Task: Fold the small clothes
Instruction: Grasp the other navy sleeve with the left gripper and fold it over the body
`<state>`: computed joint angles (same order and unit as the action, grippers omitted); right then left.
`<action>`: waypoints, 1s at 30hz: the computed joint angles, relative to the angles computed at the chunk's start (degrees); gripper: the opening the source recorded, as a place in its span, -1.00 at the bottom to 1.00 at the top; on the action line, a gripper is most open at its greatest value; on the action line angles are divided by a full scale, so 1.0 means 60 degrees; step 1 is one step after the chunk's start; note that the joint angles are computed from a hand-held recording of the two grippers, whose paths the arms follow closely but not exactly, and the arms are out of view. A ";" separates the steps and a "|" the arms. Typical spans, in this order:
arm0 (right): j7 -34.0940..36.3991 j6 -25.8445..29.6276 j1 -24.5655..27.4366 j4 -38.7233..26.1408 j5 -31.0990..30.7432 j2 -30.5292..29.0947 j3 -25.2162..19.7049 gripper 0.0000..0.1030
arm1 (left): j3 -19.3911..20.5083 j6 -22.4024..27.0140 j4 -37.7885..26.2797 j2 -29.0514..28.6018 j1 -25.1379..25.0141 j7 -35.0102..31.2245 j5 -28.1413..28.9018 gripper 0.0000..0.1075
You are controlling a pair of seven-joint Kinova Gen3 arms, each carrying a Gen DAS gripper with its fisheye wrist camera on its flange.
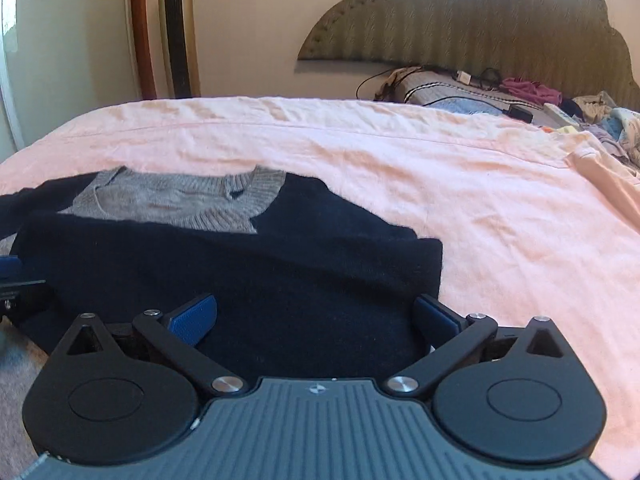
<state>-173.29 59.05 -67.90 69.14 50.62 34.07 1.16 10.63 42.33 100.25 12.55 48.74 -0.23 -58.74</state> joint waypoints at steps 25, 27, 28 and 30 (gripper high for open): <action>-0.0011 0.0173 -0.0038 -0.0006 0.0073 -0.0052 -0.0039 1.00 | -0.2300 -0.1479 0.4853 -0.4949 -0.4619 0.5694 -0.0708 0.20; -0.0012 0.0168 -0.0035 -0.0001 0.0075 -0.0055 -0.0043 1.00 | -0.1845 -0.0891 0.4538 -0.4430 -0.4864 0.5318 -0.0528 -0.41; -0.0018 0.0160 -0.0033 0.0011 0.0079 -0.0061 -0.0044 1.00 | -0.1555 -0.0610 0.4428 -0.4243 -0.5046 0.5318 -0.0539 -0.57; -0.0020 0.0158 -0.0029 -0.0005 0.0077 -0.0055 -0.0045 1.00 | -0.1275 -0.0484 0.4418 -0.4172 -0.5276 0.5334 -0.0539 -0.70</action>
<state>-173.41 60.00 -68.08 69.11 51.09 33.74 0.89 2.98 39.42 126.76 -12.49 17.09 31.78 -61.97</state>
